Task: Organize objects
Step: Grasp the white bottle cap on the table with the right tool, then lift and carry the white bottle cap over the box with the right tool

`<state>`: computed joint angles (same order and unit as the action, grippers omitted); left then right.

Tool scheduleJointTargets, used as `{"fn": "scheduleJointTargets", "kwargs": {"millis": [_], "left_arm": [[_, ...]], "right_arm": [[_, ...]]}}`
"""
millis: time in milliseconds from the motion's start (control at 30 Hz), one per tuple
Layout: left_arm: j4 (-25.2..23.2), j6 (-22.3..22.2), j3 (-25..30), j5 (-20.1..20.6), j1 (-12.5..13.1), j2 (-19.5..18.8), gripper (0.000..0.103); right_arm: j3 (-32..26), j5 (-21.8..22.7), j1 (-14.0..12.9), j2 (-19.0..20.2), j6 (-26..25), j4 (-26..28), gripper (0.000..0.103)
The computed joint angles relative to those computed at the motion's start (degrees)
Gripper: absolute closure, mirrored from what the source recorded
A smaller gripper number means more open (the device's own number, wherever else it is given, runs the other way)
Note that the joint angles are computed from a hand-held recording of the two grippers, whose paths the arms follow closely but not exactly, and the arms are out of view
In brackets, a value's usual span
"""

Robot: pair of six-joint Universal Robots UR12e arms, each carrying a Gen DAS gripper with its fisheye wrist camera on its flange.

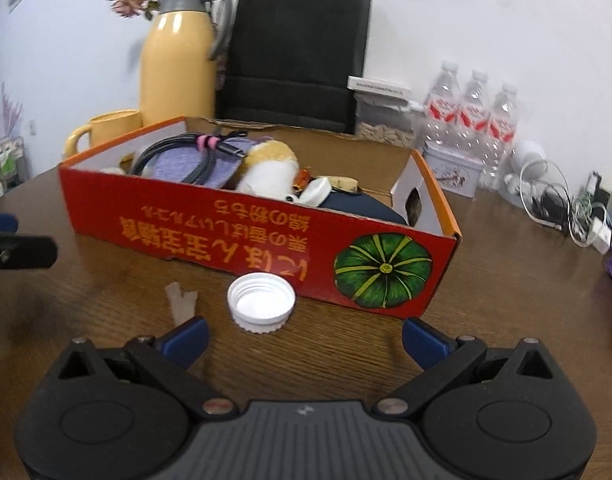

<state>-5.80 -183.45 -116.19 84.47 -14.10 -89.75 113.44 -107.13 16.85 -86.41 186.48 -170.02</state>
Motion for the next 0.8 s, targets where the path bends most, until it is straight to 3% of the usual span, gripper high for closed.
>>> {"fn": "scheduleJointTargets", "kwargs": {"millis": [133, 233, 300, 433, 533, 800], "left_arm": [[0.28, -0.46, -0.11, -0.44, 0.2, 0.0, 0.0], [0.32, -0.45, -0.09, -0.58, 0.23, -0.04, 0.0], [0.2, -0.47, -0.07, -0.65, 0.23, -0.07, 0.0], [0.3, -0.47, -0.15, -0.63, 0.19, -0.06, 0.0], [0.31, -0.49, -0.13, -0.62, 0.18, -0.08, 0.0], [0.13, -0.77, -0.05, 0.12, 0.01, -0.17, 0.0]], "right_arm": [[-0.87, 1.32, -0.43, 0.85, 1.9, -0.19, 0.004], [-1.79, 2.18, -0.56, 1.51, 2.47, 1.22, 0.016], [-2.15, 2.79, -0.54, 1.72, 2.55, 1.96, 0.03], [-2.36, 4.38, -0.81, 1.95, 2.97, 1.67, 0.046], [-2.29, 5.36, -0.99, 1.93, 2.99, 1.2, 0.063], [-1.85, 4.74, -0.71, 1.89, 2.41, -0.77, 0.064]]}}
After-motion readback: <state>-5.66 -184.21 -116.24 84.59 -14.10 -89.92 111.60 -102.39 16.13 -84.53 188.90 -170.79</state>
